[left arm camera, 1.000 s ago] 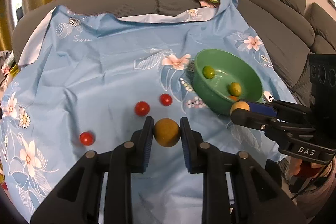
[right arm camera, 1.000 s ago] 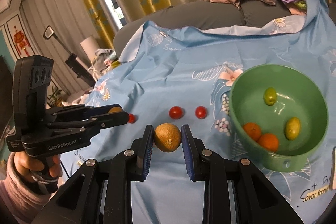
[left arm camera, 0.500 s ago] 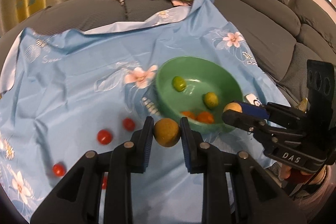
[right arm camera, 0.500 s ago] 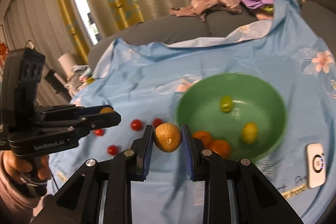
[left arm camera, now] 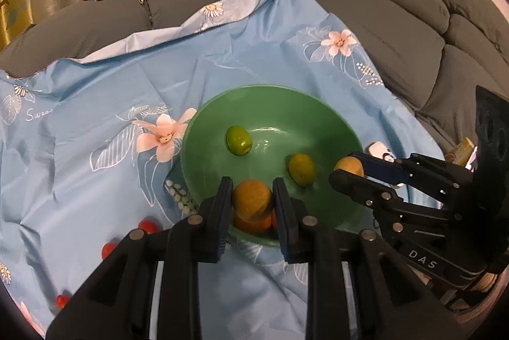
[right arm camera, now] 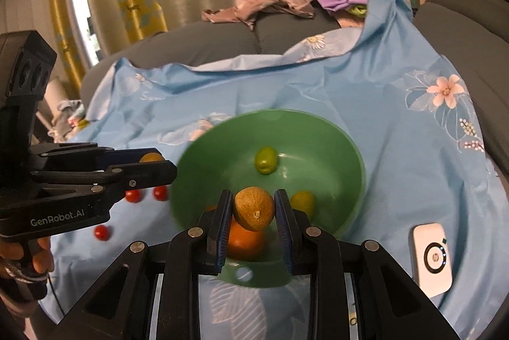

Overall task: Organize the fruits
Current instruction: 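Carry both tan fruits over the green bowl and open both tools, then withdraw both tools from the bowl back over the cherry tomatoes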

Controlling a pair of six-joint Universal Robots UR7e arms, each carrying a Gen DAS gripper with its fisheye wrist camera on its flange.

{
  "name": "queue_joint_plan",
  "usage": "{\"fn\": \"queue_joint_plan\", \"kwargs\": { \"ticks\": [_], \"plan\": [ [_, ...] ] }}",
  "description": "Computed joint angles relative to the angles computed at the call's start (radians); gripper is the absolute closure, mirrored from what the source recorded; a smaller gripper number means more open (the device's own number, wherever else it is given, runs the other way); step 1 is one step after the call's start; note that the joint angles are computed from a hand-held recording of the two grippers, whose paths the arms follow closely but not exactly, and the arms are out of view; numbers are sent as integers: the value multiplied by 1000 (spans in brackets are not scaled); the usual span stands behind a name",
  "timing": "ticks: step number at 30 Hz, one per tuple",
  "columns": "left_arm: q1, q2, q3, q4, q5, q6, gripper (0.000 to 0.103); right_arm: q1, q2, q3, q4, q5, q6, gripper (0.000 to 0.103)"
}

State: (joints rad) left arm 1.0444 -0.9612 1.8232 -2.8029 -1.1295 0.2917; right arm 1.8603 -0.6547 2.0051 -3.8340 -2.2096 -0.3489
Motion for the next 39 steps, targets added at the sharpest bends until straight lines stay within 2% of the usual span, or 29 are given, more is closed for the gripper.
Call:
{"fn": "queue_joint_plan", "kwargs": {
  "ticks": [4,17,23,24,25,27,29,30,31,33,35,37,39],
  "plan": [
    [8,41,-33,17,21,-4,78,-15,10,-26,25,-37,-10,74],
    [14,129,-111,60,49,2,78,-30,-4,-58,113,-89,-18,74],
    [15,135,-117,75,75,-6,76,-34,-14,-58,154,-108,26,74],
    [18,132,-117,75,67,-8,68,-36,-16,-56,159,-102,33,74],
    [18,131,-118,79,75,-17,55,-41,-21,-53,171,-90,40,74],
    [9,120,-101,61,112,-29,43,-41,-21,-63,197,-117,75,73],
    [5,94,-78,42,97,-15,33,-45,-30,-52,185,-97,89,73],
    [-1,88,-69,29,107,-4,20,-46,-35,-42,166,-86,95,72],
    [-8,85,-57,6,129,9,12,-45,-37,-34,143,-80,99,72],
    [-18,72,-27,-39,156,27,11,-39,-36,-24,109,-80,113,69],
    [-19,44,1,-54,153,6,11,-30,-40,-9,86,-72,118,68],
    [-20,15,32,-74,144,-3,10,-15,-38,-2,69,-72,108,67],
    [-28,-15,72,-97,169,-8,9,5,-32,4,55,-76,86,67]
  ]
}}
